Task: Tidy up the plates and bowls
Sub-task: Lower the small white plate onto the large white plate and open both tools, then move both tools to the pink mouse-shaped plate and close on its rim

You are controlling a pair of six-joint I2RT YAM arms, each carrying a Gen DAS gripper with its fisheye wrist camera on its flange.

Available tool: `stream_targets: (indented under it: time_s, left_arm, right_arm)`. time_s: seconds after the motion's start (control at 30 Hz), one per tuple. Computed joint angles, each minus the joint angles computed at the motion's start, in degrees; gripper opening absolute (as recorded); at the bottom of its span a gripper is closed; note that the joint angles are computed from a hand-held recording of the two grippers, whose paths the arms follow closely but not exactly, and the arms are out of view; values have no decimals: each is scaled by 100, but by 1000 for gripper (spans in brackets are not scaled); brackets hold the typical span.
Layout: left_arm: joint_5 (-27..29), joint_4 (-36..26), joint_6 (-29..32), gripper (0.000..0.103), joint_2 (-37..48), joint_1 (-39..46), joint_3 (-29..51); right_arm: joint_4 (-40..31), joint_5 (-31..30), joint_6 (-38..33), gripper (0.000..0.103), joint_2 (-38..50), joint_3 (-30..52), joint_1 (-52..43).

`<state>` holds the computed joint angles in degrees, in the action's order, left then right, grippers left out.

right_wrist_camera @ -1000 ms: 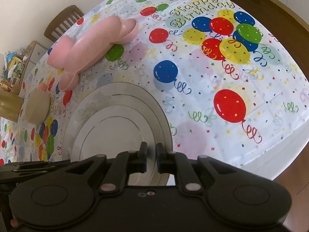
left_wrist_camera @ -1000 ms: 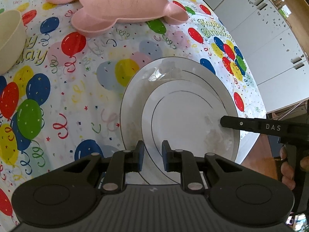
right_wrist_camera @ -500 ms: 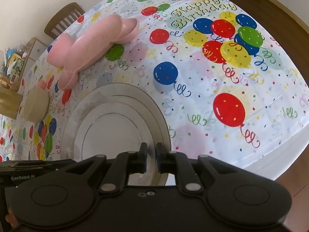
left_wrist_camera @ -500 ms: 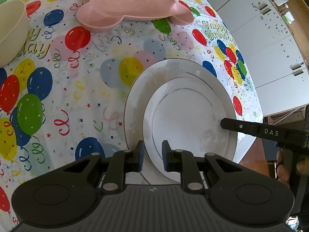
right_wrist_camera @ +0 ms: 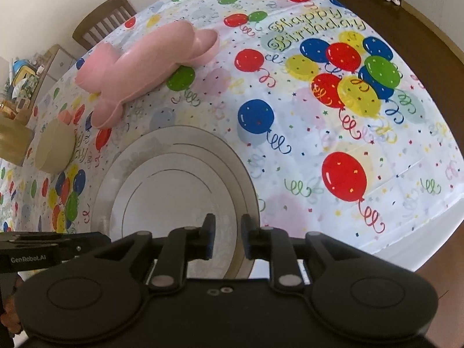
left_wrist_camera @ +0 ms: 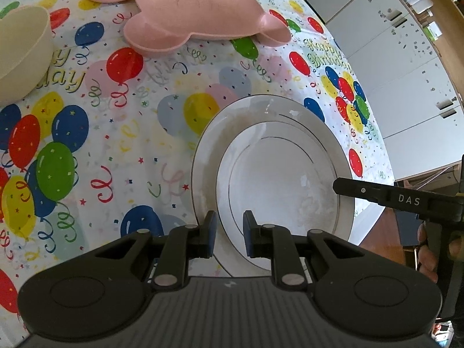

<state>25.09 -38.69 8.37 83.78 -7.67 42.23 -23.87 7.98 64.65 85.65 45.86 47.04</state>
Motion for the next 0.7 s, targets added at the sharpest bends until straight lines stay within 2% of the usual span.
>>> stream_targets:
  time_s: [0.17,0.4,0.7]
  left_arm:
    - [-74,-109,179,19,-609,80,-183]
    - [-110,-258,294,19,-1773,194,-359]
    - [37,-606,424,19,-2986,521,-413]
  right_arm:
    - [-297,301,-48,20,-97,229,254]
    - [-1110,1253,-171,24,-58,1041,982]
    - [-1835,2183,70,39,68,1798,1740]
